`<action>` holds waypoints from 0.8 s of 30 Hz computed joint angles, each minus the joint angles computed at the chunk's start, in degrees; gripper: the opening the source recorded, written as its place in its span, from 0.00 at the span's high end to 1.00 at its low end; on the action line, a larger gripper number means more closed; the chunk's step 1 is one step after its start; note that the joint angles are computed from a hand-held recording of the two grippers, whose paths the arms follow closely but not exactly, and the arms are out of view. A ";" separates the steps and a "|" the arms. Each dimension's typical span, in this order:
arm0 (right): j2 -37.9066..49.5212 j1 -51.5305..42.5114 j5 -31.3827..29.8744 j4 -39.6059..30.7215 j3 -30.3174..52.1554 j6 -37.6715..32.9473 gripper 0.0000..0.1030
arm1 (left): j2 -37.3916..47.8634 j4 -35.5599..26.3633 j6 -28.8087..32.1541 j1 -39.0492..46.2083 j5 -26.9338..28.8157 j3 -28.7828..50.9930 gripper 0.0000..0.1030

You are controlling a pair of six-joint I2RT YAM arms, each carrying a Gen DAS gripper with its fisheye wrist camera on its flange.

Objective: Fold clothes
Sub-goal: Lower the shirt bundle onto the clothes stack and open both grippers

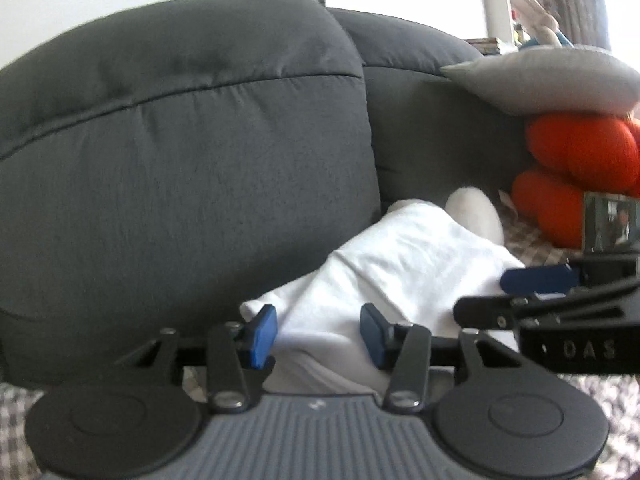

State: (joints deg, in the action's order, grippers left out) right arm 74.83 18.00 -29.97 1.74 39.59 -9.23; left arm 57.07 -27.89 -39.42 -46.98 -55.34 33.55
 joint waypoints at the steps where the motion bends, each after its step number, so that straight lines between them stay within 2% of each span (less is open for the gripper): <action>1: 0.28 0.32 0.27 0.89 -0.31 0.51 0.45 | 0.06 0.21 -0.04 0.34 0.41 -0.07 0.53; 3: 0.66 0.07 -0.44 2.27 -1.12 1.24 0.45 | -0.02 1.65 0.83 1.69 1.84 -0.45 0.53; 7: 0.84 -0.63 -2.06 4.06 -2.49 1.34 0.45 | -0.24 3.80 2.39 1.05 1.28 -2.45 0.52; 12: 0.68 -0.41 -1.53 5.11 -3.25 1.83 0.45 | -0.96 4.46 3.72 2.49 3.21 -2.43 0.52; 16: 0.56 -0.22 -1.10 5.97 -3.85 2.22 0.45 | -0.44 3.32 3.06 1.88 2.71 -1.61 0.52; 19: -1.42 0.04 -0.20 5.95 -4.56 3.98 0.45 | 0.18 -2.51 -0.33 -0.21 0.72 1.92 0.52; 21: -3.09 -0.83 -1.84 4.67 -4.21 5.19 0.44 | 0.08 -7.73 -3.75 -3.10 -2.28 4.35 0.52; 24: -5.55 -2.68 -4.47 2.55 -3.52 6.36 0.45 | 0.47 -17.43 -11.32 -8.75 -6.40 7.51 0.52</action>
State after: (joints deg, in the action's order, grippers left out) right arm 69.27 15.32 -34.44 4.30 36.07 -2.87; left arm 57.54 -45.33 -50.74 -55.73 -61.74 41.05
